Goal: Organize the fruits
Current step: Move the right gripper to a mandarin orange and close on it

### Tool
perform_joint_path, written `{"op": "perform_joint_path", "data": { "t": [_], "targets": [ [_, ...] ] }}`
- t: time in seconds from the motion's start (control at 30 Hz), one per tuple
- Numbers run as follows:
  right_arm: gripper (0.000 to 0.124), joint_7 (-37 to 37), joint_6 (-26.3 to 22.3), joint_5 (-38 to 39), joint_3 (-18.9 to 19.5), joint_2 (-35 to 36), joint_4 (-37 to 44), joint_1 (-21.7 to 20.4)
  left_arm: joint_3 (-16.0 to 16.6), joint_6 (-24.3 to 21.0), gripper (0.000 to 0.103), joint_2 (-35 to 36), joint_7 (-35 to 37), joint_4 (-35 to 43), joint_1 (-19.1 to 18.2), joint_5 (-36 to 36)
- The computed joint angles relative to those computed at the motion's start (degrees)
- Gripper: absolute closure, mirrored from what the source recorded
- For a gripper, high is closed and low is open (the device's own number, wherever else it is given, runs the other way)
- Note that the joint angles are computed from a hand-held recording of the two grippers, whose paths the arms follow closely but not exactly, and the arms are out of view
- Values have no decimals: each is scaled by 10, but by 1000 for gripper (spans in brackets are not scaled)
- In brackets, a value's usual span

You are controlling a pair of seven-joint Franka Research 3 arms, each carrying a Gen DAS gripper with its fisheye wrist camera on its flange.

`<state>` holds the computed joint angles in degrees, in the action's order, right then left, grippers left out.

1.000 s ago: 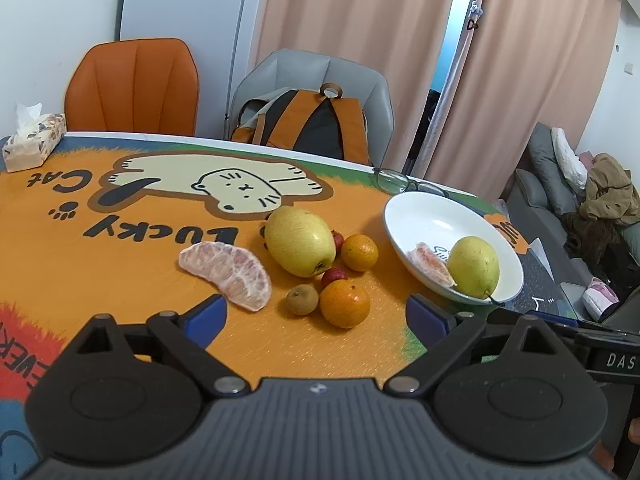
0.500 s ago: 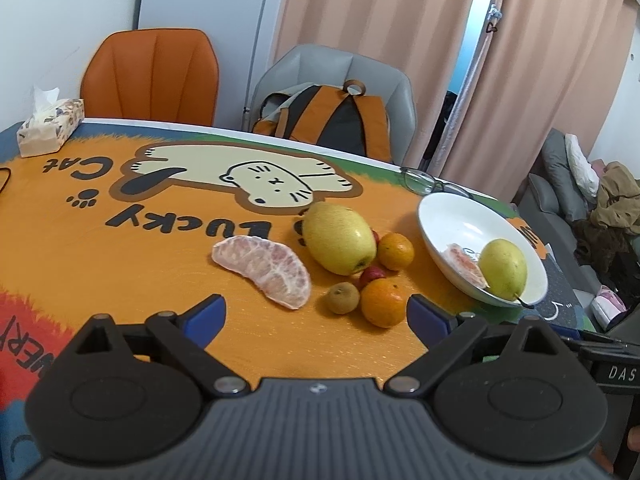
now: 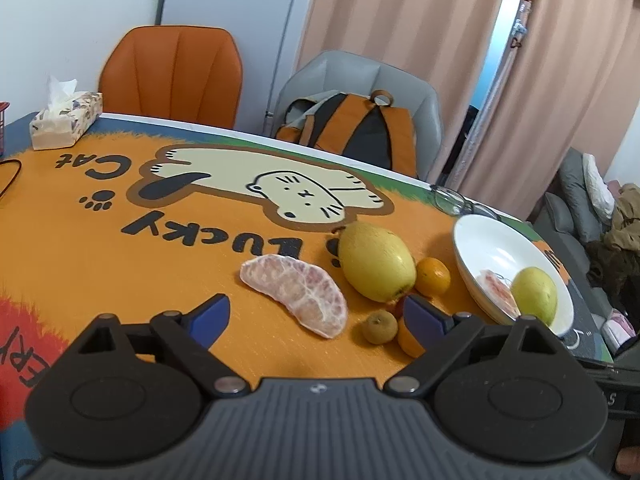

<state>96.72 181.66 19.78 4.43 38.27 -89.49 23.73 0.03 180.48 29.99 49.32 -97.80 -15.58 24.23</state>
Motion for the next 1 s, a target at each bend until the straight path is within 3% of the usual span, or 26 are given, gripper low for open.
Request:
{"op": "perform_joint_path", "data": {
  "t": [0.23,0.47,0.6,0.7,0.83,1.0],
  "targets": [
    [56,-17,-48,-11,20,41,76,-10,-2,-7,13,12,3,15,8,-5],
    [62,-3,-104,-26,0,95,168,5,-5,-20,14,21,5,27,17,-9],
    [81,1,-124,-34,-4,117,200,7,-9,-32,14,33,10,45,20,-9],
    [82,-22,-102,-26,24,120,194,-12,-13,-42,16,44,17,62,19,-7],
    [82,-21,-78,-22,13,110,173,-6,-17,-54,18,60,26,84,15,-4],
    [82,-52,-60,-4,50,100,154,-33,-11,-73,18,82,23,117,1,-1]
  ]
}}
